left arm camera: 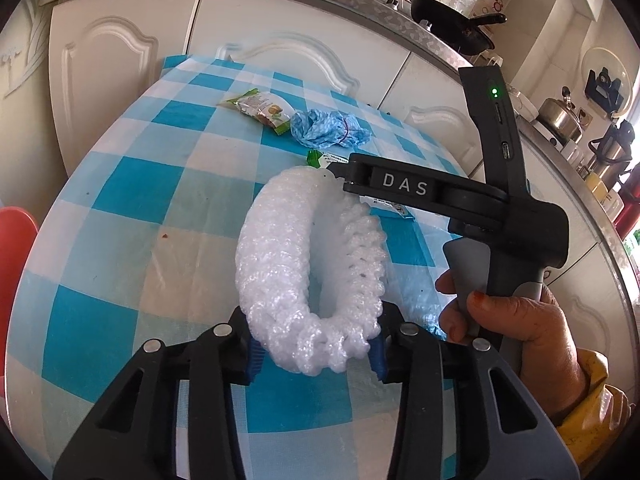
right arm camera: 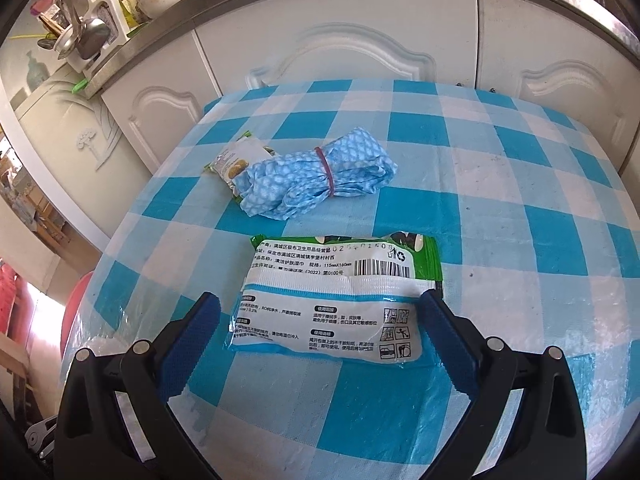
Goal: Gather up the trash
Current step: 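Grasp the white foam ring with the left gripper while the right grasps the white-green wipes packet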
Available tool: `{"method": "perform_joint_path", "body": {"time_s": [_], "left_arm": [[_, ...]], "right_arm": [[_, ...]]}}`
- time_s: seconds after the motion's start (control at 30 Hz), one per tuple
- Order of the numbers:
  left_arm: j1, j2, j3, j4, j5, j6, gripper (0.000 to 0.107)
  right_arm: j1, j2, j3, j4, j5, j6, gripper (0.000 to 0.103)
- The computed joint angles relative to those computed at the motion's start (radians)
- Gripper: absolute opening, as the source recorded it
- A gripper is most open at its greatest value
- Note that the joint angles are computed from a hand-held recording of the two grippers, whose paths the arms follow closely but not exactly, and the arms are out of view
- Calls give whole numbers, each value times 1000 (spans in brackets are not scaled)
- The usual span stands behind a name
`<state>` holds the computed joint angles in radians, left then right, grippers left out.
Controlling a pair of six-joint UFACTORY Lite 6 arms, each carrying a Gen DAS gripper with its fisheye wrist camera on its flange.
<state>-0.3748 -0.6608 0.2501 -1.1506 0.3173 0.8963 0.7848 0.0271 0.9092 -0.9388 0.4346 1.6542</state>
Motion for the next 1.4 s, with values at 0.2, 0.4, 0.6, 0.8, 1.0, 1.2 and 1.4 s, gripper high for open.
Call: {"method": "perform_joint_path", "body": {"time_s": [0.2, 0.4, 0.6, 0.8, 1.0, 1.2, 1.4], "left_arm": [[40, -19, -9, -12, 38, 27, 41], [68, -20, -11, -34, 66, 65, 39], [112, -26, -16, -65, 110, 116, 39], [142, -58, -24, -64, 139, 120, 38], [221, -113, -24, -31, 210, 105, 38], [281, -147, -28, 6, 255, 90, 38], [384, -188, -36, 38, 324, 95, 38]], "right_arm": [[4, 18, 7, -8, 7, -2, 99], [26, 49, 15, -32, 32, 4, 98], [38, 32, -15, -70, 39, 18, 88], [62, 18, -31, -96, 76, 14, 76], [84, -25, -74, -132, 94, 68, 71], [111, -103, -140, -146, 103, 131, 70], [144, -195, -172, -126, 127, 152, 69]]}}
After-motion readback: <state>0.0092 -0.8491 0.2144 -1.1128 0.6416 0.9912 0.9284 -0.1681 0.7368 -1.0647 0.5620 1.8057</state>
